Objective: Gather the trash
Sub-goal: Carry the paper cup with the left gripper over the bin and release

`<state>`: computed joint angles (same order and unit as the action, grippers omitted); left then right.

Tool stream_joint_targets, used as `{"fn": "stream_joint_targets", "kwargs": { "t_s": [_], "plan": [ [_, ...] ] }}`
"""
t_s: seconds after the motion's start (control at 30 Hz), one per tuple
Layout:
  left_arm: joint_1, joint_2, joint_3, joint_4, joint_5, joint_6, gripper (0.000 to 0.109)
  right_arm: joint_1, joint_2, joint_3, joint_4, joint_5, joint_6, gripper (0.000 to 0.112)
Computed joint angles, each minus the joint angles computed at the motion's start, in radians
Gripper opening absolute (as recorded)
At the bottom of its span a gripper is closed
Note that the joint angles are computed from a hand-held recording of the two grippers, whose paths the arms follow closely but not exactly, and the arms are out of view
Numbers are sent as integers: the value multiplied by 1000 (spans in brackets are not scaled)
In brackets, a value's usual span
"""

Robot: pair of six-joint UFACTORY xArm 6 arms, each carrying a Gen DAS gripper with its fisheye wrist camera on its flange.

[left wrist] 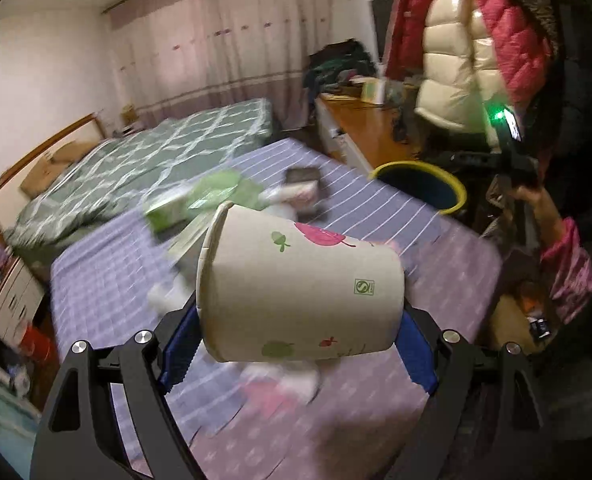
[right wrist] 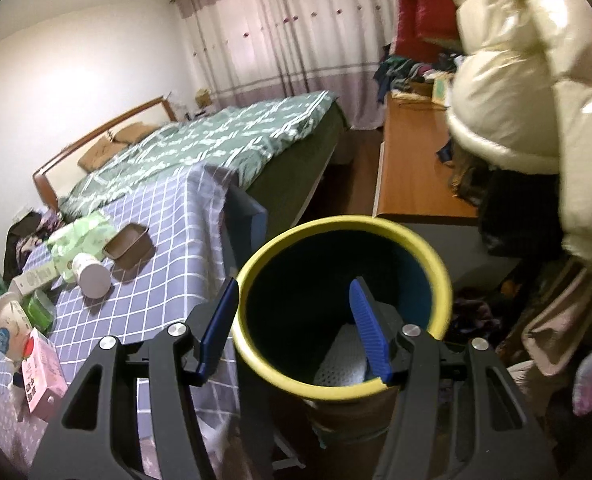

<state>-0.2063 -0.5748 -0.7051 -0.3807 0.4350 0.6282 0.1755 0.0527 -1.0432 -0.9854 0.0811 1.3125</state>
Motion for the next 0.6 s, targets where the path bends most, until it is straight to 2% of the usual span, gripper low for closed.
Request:
{"fn": "stream_joint_targets", "kwargs": {
  "t_s": [0.17, 0.37, 0.47, 0.6],
  "plan": [
    [-146, 197, -197, 39, 3, -60, 83, -51, -107, 77, -202, 32, 201, 57],
    [-283, 555, -549, 86, 51, -155, 83, -102, -201, 163, -338, 64, 341, 58],
    [-327, 749, -746, 158, 92, -232, 83, -120, -234, 207, -359, 66, 357, 58],
    [-364, 1014, -1049, 248, 196, -353, 83, -134, -253, 256, -348, 58, 335, 58]
  ]
}}
